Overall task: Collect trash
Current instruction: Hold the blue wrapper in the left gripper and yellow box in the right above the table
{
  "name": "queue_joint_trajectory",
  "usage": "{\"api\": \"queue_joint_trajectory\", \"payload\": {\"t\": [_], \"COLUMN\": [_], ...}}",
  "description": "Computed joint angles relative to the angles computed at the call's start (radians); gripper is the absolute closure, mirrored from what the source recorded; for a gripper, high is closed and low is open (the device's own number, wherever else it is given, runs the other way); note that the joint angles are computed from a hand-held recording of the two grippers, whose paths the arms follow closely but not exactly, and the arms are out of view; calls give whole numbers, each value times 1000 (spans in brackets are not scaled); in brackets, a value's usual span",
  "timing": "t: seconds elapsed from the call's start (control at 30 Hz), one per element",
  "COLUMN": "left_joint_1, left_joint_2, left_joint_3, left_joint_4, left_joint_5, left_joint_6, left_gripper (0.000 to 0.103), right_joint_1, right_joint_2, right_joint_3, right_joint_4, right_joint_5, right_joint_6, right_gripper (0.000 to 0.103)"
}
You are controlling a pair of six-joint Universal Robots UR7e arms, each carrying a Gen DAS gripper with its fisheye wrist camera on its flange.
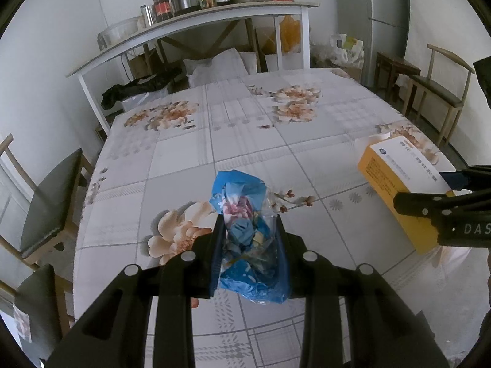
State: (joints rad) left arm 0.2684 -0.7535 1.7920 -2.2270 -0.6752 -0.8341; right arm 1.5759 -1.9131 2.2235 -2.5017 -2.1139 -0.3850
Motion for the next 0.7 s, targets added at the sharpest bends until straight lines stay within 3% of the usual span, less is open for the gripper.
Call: {"api": "queue_joint_trajectory", "payload": {"t": [0.7], "left_joint_1": [-29], "left_joint_2": [7], "left_joint_3": [-17], "left_joint_4": [-161], "left_joint_5": [23], "left_joint_6": [109], "left_gripper": [74], "right_joint_1": [34], "right_joint_2": [-37], "right_joint_3": [-26], "right_joint_4": [-11], "right_joint_5": [-21], "right_joint_6": [1], "right_gripper": [36]}}
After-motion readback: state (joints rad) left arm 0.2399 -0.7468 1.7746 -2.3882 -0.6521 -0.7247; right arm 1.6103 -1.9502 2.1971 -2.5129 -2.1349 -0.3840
